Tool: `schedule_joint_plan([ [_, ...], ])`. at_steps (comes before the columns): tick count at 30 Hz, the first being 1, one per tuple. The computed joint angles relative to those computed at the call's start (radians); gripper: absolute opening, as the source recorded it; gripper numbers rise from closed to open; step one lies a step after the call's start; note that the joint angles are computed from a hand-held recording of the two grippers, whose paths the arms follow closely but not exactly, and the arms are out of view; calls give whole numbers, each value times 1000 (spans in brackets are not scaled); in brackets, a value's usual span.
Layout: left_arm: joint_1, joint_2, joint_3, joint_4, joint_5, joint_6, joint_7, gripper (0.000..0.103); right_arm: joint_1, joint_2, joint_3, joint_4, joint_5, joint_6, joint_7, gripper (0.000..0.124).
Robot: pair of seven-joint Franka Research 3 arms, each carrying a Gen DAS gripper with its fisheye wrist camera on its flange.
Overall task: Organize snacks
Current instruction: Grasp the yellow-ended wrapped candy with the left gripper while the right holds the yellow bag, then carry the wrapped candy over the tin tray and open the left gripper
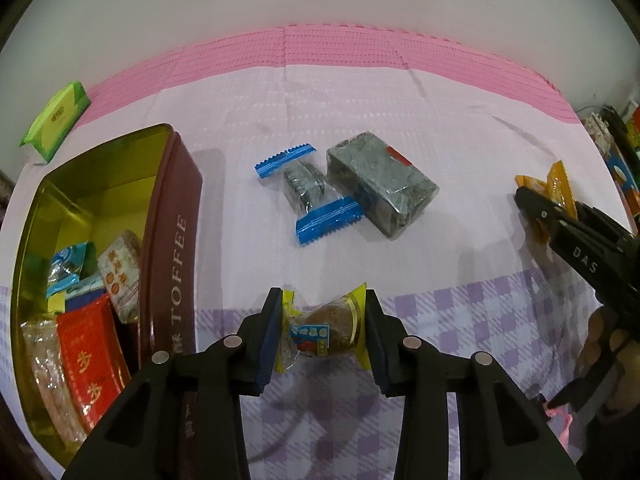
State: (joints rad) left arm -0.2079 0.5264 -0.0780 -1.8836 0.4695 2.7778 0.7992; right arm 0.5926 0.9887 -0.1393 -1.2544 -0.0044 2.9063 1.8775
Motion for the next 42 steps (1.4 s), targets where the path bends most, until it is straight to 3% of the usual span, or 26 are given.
schedule_joint_plan([
  [16,-43,-79,39,-72,120,10,-113,39,13,8,-15,17,-19,-16,23,36],
  [35,-44,-147,69,-91,300,3,-268,39,25,11,-32,21,-43,-27,49,36],
  [42,-11,-167,82,-89,371,-21,-331,39,28,11,-37,23,-55,-32,58,36],
])
